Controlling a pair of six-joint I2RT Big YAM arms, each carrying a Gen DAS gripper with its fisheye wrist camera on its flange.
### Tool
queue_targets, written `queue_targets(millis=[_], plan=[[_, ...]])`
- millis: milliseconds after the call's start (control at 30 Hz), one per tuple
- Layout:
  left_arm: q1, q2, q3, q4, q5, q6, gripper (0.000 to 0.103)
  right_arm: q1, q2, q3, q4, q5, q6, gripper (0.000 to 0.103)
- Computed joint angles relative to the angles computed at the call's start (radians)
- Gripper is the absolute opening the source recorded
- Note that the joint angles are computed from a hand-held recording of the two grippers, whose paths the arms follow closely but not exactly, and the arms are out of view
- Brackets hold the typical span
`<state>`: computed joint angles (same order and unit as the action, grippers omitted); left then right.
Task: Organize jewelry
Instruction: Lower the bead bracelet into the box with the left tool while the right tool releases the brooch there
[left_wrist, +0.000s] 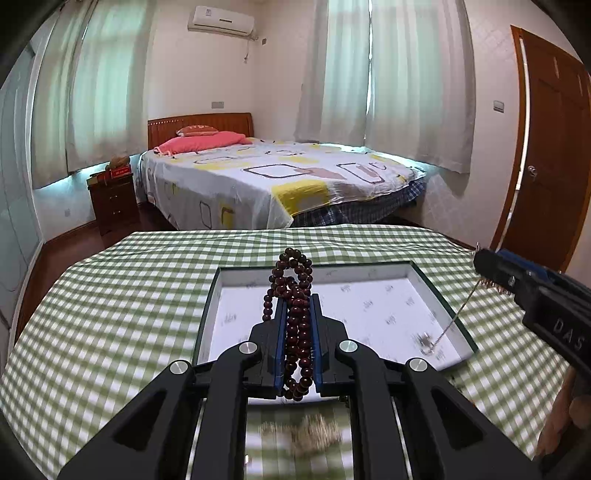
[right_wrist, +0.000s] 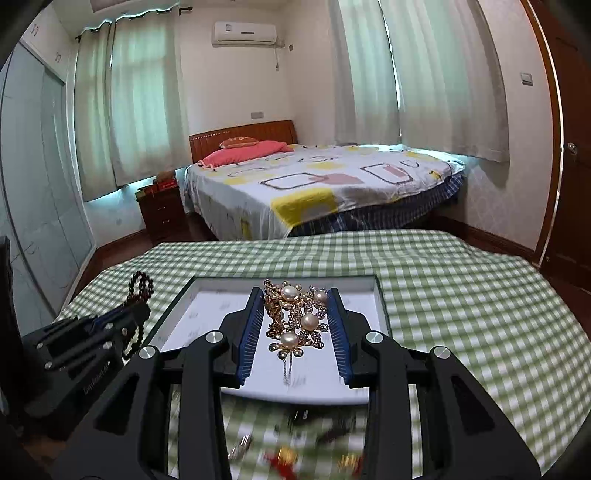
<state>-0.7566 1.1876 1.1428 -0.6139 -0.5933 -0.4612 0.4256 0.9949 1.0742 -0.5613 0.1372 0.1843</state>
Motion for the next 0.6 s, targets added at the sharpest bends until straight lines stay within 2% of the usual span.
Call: queue_targets(millis=[133, 267, 600], plan=[[0.066, 0.074, 0.049, 0.013, 0.05, 0.027, 0.012, -0.046, 0.103, 0.048, 0.039, -0.026, -0.023, 0.034], [0.125, 0.157, 0.103, -0.005, 0.103, 0.037, 0.012, -0.085, 0.207, 0.095, 0.047, -0.048, -0.031, 0.034], [0.218, 0.33, 0.237, -0.111, 0.213, 0.008, 0.012, -0.144, 0.408, 0.202, -0.028, -0.105, -0.023, 0.034]])
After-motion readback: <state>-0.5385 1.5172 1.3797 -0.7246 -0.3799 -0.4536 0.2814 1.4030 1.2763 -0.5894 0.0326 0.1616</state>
